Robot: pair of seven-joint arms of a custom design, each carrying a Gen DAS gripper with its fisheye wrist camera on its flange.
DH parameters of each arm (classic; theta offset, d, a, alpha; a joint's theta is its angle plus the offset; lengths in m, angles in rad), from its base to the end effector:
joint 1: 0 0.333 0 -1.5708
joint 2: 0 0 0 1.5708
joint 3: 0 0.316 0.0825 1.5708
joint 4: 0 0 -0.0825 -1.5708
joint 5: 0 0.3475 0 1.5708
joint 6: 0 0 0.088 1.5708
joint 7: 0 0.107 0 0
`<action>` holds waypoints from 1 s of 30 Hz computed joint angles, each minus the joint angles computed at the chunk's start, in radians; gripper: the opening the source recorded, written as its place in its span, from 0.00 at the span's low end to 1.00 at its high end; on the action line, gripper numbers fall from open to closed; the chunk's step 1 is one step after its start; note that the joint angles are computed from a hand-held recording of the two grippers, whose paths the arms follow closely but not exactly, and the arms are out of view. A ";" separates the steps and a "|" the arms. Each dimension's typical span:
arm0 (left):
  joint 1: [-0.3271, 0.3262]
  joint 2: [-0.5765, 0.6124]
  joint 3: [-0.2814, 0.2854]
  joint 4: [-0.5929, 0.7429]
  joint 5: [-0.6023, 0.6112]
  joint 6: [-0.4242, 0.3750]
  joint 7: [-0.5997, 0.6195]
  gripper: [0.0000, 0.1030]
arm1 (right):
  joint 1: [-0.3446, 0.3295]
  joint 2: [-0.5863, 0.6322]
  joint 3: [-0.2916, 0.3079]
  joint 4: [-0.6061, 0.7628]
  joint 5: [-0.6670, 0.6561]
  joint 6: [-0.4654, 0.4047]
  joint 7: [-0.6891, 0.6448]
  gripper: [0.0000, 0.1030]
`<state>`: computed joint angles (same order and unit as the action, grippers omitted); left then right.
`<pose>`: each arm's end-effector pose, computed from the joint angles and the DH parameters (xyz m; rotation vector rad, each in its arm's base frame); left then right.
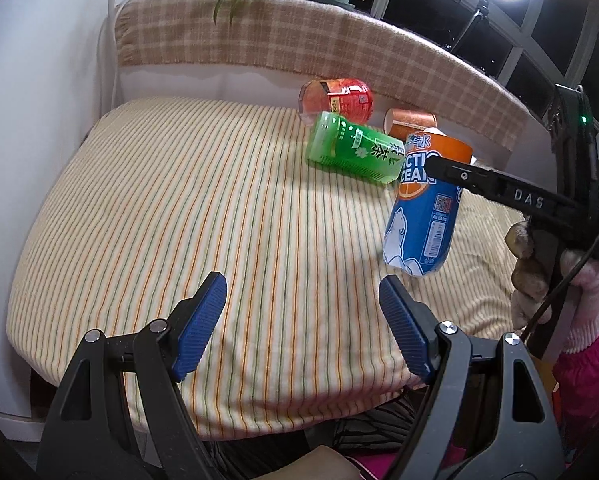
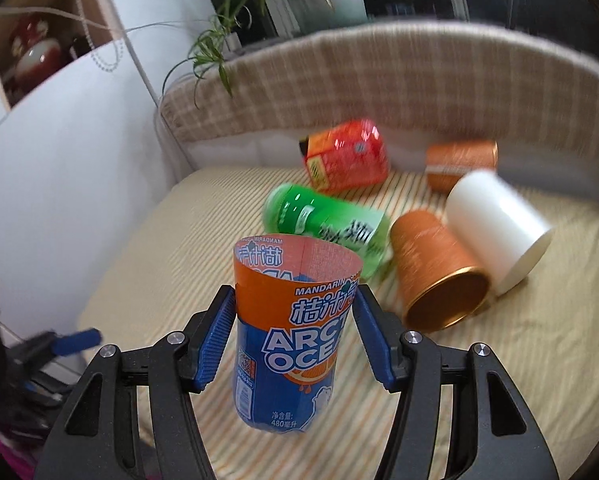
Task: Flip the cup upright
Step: 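Lower the cup open end up onto the bed with the right gripper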
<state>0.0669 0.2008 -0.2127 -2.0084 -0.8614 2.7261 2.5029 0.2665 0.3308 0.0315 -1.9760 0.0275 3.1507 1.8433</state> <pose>0.5919 -0.0518 0.4267 -1.5777 2.2540 -1.0179 0.6055 0.1813 0.4276 -1.6527 1.6666 -0.4831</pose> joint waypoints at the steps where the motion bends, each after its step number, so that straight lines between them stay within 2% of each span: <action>1: 0.000 -0.002 -0.002 -0.002 -0.005 0.007 0.006 0.79 | 0.046 -0.015 -0.049 -0.018 0.024 0.009 -0.022 0.57; 3: -0.004 -0.008 -0.007 -0.009 -0.017 0.031 0.019 0.79 | 0.113 -0.018 -0.137 -0.030 -0.065 0.030 0.052 0.58; 7: -0.007 -0.024 -0.013 -0.021 -0.052 0.052 0.056 0.79 | 0.283 -0.002 -0.340 -0.029 -0.155 0.054 0.141 0.58; 12: -0.018 -0.032 -0.011 -0.029 -0.076 0.078 0.085 0.79 | 0.435 0.043 -0.520 -0.002 -0.212 0.074 0.200 0.57; 13: -0.020 -0.033 -0.011 -0.030 -0.080 0.082 0.089 0.79 | 0.491 0.061 -0.584 0.002 -0.223 0.086 0.210 0.57; 15: -0.023 -0.033 -0.011 -0.030 -0.087 0.088 0.097 0.79 | 0.557 0.085 -0.656 0.007 -0.221 0.095 0.206 0.58; 19: -0.026 -0.030 -0.009 -0.027 -0.086 0.091 0.096 0.79 | 0.608 0.105 -0.705 -0.003 -0.188 0.114 0.174 0.58; 30: -0.027 -0.025 -0.009 -0.022 -0.079 0.086 0.095 0.79 | 0.722 0.104 -0.792 -0.061 -0.061 0.153 0.051 0.58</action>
